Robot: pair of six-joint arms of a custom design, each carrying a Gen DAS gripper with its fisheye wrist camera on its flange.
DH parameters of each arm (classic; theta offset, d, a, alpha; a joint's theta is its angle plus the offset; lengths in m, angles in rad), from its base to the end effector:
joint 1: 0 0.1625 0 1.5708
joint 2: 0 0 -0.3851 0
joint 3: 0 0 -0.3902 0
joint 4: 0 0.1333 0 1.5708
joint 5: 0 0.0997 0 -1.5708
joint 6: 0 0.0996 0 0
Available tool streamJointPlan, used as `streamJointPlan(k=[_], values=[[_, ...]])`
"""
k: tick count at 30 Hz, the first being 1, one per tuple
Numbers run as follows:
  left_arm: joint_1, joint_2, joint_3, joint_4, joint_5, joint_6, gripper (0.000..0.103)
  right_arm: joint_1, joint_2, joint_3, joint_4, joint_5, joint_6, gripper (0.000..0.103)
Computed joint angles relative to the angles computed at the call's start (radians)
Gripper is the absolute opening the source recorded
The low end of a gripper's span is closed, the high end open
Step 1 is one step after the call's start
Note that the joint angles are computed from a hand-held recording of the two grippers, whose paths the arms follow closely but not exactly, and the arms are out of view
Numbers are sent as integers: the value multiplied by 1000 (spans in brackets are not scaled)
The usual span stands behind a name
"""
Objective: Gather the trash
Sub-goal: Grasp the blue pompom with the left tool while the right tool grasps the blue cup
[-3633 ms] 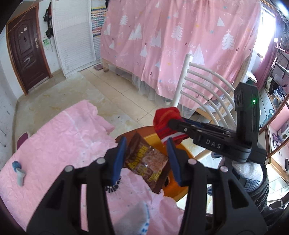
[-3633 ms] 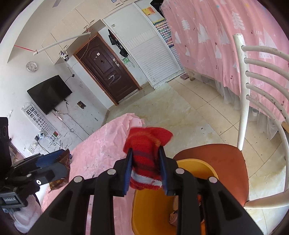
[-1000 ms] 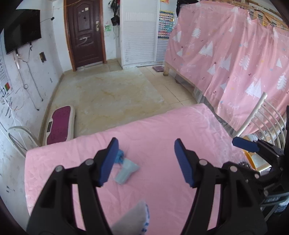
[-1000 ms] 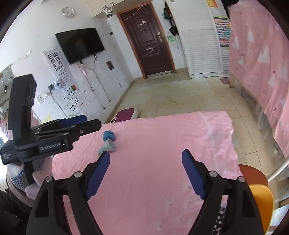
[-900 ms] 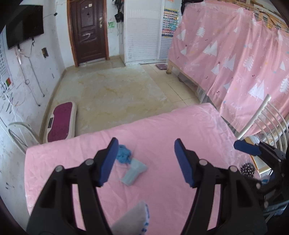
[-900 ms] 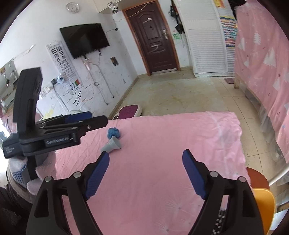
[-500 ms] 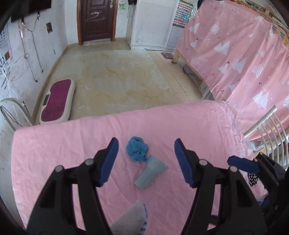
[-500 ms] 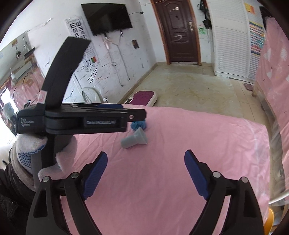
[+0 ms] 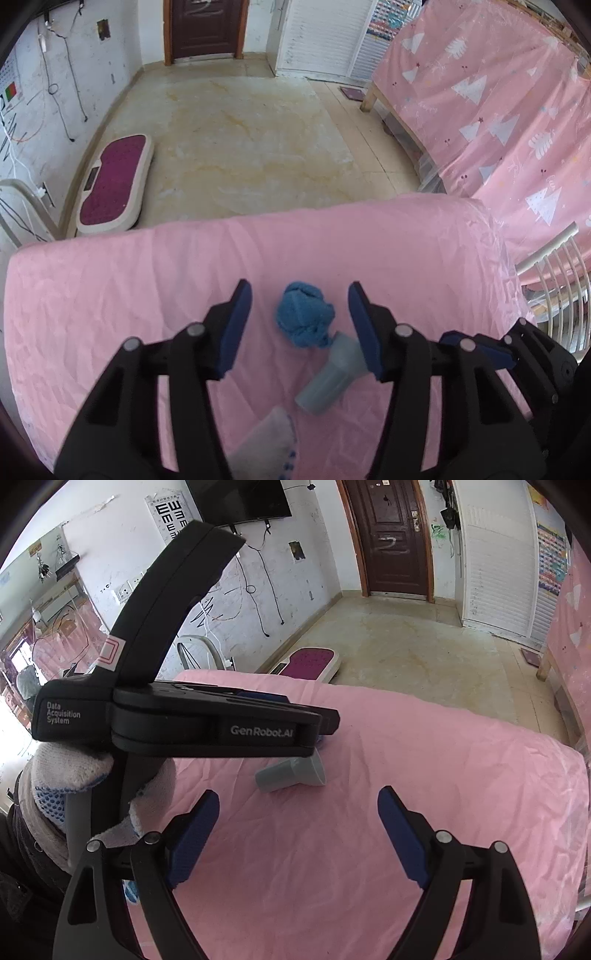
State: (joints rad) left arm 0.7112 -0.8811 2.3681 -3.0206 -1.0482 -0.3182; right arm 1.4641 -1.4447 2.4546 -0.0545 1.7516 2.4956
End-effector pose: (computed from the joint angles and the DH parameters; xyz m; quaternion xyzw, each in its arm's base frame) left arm -0.1640 -0.3829 -0.0192 0.2629 0.9294 -0.1285 0.2248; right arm 0.0901 -0.2421 0.0766 0.2265 -0.9221 0.2489 0.1909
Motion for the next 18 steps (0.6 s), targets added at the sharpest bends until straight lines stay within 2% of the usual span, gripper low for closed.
streamJointPlan(k=[3, 5, 12, 18], values=[[3, 17, -18, 24, 0, 15, 34, -16, 18, -11, 0, -12, -7, 78], [7, 25, -21, 17, 0, 28, 30, -22, 32, -18, -2, -16, -8, 78], [35, 18, -17, -15, -34, 63, 28, -16, 76, -44, -10, -4, -12, 78], [26, -43, 14, -52, -13, 47, 28, 25, 144, -75, -42, 40, -21, 78]])
